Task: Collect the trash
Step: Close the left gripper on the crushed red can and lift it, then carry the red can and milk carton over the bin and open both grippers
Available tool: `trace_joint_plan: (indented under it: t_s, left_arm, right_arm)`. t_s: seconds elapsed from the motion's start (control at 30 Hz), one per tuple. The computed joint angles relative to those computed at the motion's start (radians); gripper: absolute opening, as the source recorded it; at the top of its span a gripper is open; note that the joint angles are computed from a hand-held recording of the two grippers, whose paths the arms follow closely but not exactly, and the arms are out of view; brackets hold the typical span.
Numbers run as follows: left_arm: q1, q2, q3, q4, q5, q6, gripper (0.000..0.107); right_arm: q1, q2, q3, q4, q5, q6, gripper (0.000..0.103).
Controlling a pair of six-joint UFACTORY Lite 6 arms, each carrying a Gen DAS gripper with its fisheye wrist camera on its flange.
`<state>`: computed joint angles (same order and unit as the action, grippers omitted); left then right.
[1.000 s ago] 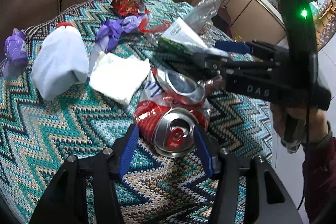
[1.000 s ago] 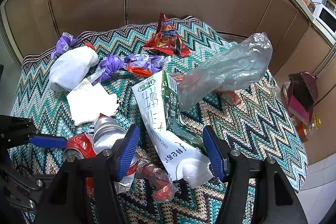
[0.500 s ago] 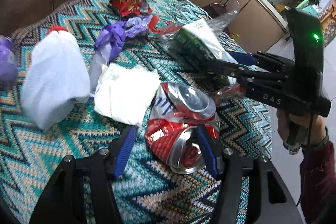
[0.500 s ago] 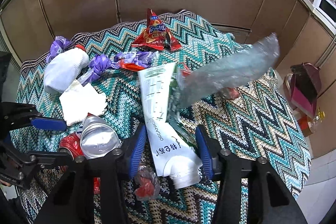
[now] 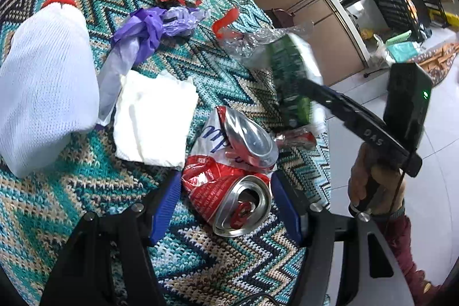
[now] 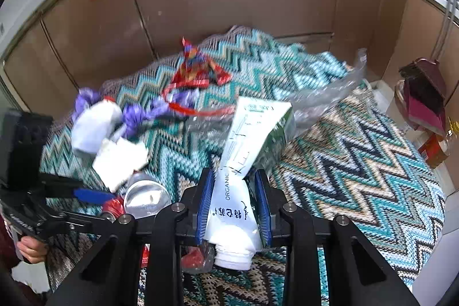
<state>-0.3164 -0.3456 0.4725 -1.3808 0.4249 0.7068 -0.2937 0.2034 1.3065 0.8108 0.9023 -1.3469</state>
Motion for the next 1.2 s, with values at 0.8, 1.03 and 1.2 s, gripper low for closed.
trace_joint_plan:
  t_s: [0.8,1.03,1.2]
  left_arm:
    - [-0.148,0.247,0.154,-0.490,0.094,0.386,0.060]
    - [-0.231,0.319,0.223,-0.570,0.022,0.421,0.030]
    - [-0.273,0.229,0.176,-0.597,-0.077,0.400,0.030]
  right_arm:
    - [-0.349,-0.065,-0.196,0.059,0.298,-0.134,0.029]
    - [-0.381,-0.035,-0.169,0.066,0.332,-0.130,0.029]
    - [-0.419,-0.038,-0.172,0.076,0.355,-0.145,0.029]
